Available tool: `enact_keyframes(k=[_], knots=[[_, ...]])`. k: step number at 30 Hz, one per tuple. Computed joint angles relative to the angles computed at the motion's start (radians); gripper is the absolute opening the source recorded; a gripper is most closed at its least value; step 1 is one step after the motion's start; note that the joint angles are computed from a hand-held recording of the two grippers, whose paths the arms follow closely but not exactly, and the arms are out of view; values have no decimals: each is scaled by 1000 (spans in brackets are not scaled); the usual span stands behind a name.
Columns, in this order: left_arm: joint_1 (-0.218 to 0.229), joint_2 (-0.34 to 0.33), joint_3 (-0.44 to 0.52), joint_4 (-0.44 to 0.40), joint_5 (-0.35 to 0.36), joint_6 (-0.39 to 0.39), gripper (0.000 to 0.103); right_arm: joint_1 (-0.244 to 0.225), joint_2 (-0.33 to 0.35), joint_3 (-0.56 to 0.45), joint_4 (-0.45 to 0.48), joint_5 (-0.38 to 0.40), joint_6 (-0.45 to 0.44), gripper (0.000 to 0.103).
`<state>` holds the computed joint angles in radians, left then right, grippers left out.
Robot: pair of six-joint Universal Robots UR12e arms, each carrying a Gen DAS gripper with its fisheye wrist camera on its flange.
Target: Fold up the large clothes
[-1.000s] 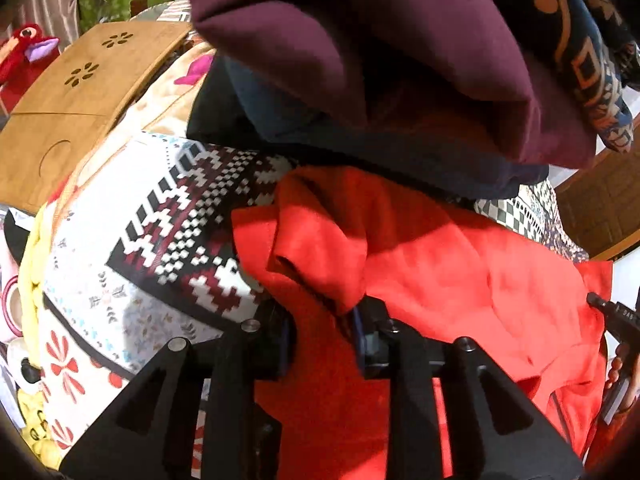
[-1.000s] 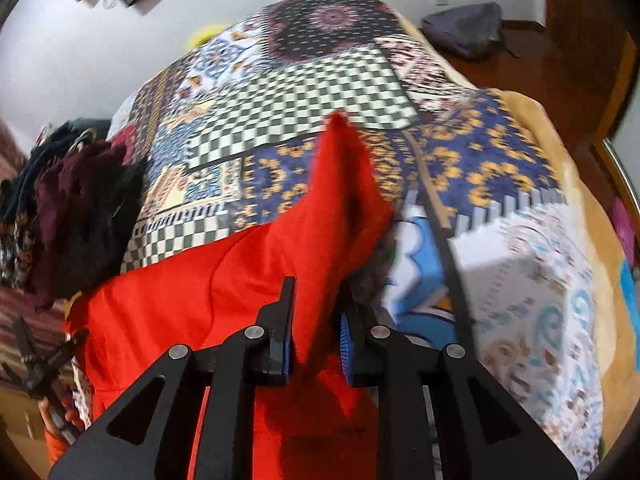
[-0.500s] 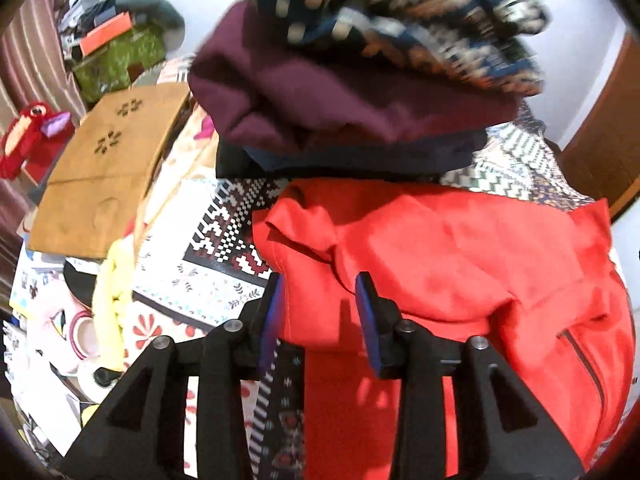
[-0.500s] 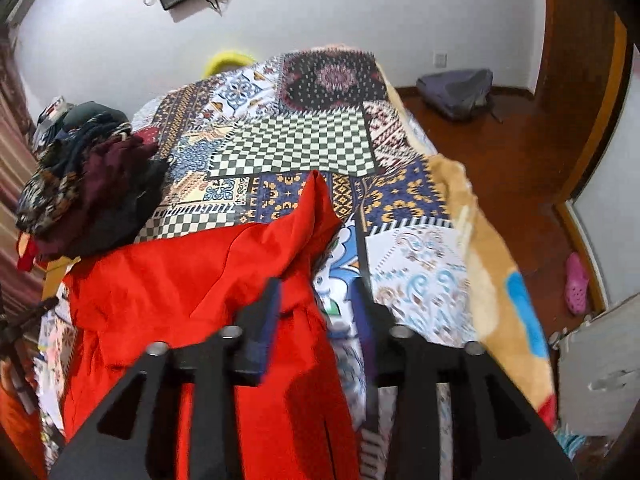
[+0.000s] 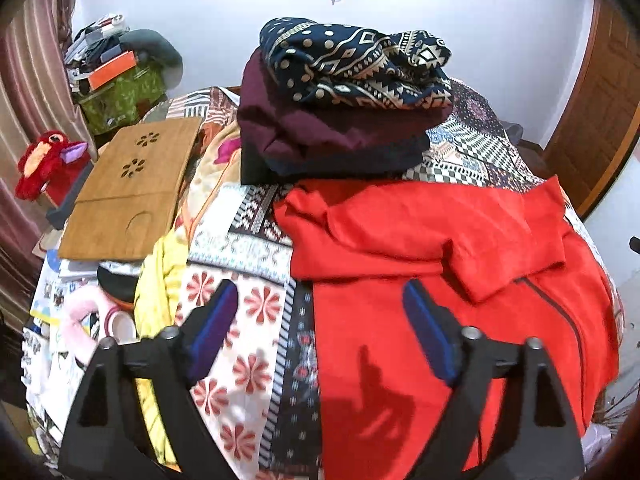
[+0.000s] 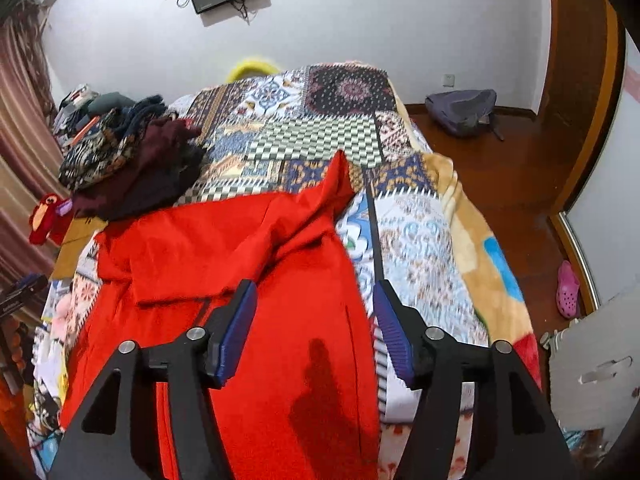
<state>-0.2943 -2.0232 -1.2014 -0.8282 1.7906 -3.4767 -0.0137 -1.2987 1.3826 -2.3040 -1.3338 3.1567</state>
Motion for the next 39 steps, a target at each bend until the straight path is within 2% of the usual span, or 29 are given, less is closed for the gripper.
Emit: enact_keyframes(k=[4, 11, 16, 24, 26, 27, 28, 29, 30, 31, 32, 33, 34, 36, 39], knots=[[3, 26, -45, -38, -40, -17, 92, 3, -19, 34, 20, -19, -17, 59], [38, 60, -135, -103, -221, -101, 92, -13, -36, 82, 96, 17, 6, 59], [58, 78, -204, -90, -354, -161, 92, -17, -37, 100, 134, 28, 21, 59], [36, 78, -232, -17, -407, -139, 92, -8, -34, 133, 45, 29, 82, 62], [29, 73, -232, 10, -417, -134, 91, 0, -34, 141, 9, 16, 83, 58], [28, 69, -227, 18, -423, -135, 86, 2, -33, 142, 0, 10, 81, 51], [28, 67, -227, 31, -437, -135, 74, 7, -35, 145, -17, 4, 76, 47], [29, 65, -227, 44, -456, -136, 69, 11, -36, 146, -27, -5, 65, 40], [29, 65, -229, 51, -463, -137, 58, 14, -36, 147, -35, -13, 59, 33], [30, 63, -226, 58, -474, -136, 43, 16, -39, 151, -55, -19, 52, 28], [30, 62, -224, 63, -481, -135, 33, 13, -41, 153, -69, -4, 45, 16], [32, 59, -218, 59, -484, -135, 13, 4, -42, 155, -76, 48, 40, 9], [36, 57, -214, 61, -496, -139, 5, -3, -42, 152, -76, 85, 50, 9], [42, 57, -216, 88, -510, -154, 4, -4, -39, 144, -88, 98, 52, 9], [42, 59, -203, 118, -482, -152, 4, -4, -28, 122, -112, 116, 54, 9]])
